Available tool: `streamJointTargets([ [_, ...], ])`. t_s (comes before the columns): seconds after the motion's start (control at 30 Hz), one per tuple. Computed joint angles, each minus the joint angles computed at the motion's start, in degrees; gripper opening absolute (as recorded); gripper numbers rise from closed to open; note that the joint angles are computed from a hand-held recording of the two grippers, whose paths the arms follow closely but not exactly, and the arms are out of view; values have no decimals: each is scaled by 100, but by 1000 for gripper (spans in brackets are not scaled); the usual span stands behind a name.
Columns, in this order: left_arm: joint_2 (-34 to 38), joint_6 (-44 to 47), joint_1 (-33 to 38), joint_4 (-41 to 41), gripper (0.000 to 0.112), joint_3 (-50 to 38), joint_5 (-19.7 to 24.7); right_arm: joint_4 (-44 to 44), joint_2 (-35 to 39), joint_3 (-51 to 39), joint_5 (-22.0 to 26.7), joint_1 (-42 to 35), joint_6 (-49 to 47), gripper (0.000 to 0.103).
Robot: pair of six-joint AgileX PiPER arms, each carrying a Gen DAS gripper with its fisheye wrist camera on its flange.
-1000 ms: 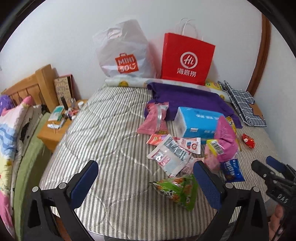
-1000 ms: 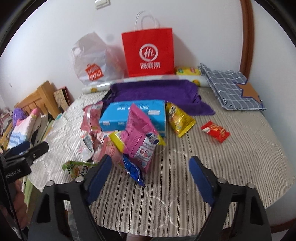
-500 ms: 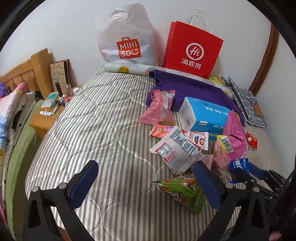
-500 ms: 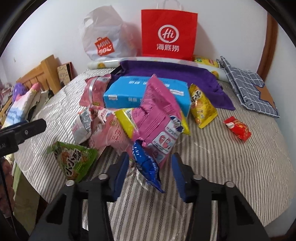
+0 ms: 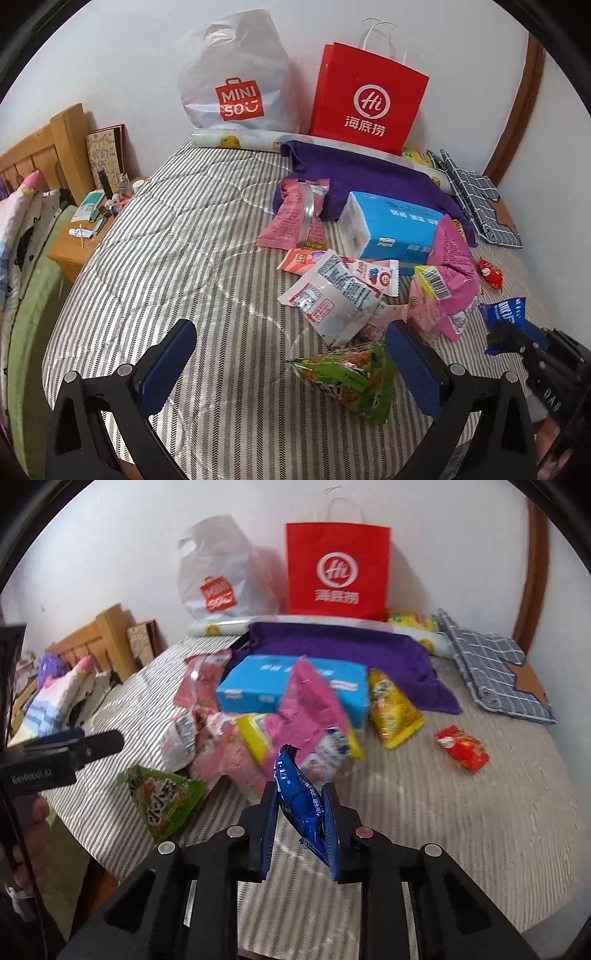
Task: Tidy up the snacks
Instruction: 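Grasp the small blue snack packet with the right tool and lift it, then grasp the green snack bag with the left tool while the right tool holds the blue packet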
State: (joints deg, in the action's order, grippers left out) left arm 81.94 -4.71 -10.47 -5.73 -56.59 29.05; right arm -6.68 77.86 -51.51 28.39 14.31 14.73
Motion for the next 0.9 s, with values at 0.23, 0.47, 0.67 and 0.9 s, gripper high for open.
streamJointTargets([
  [0.23,-67,143,-70,-158,103,2,14,856,375,-151,409,-835,-708,23],
  [0.47,-70,69,-181,-58,103,1,31,828,712,-149,402,-1163,-531,28],
  [0.67,-16,22,-241,14,103,-12,6,505,433,115,88,-1276,-395,61],
  [0.9,64,94,-264,-47,103,-3,1,252,690,144,-163,-1326,-91,69],
])
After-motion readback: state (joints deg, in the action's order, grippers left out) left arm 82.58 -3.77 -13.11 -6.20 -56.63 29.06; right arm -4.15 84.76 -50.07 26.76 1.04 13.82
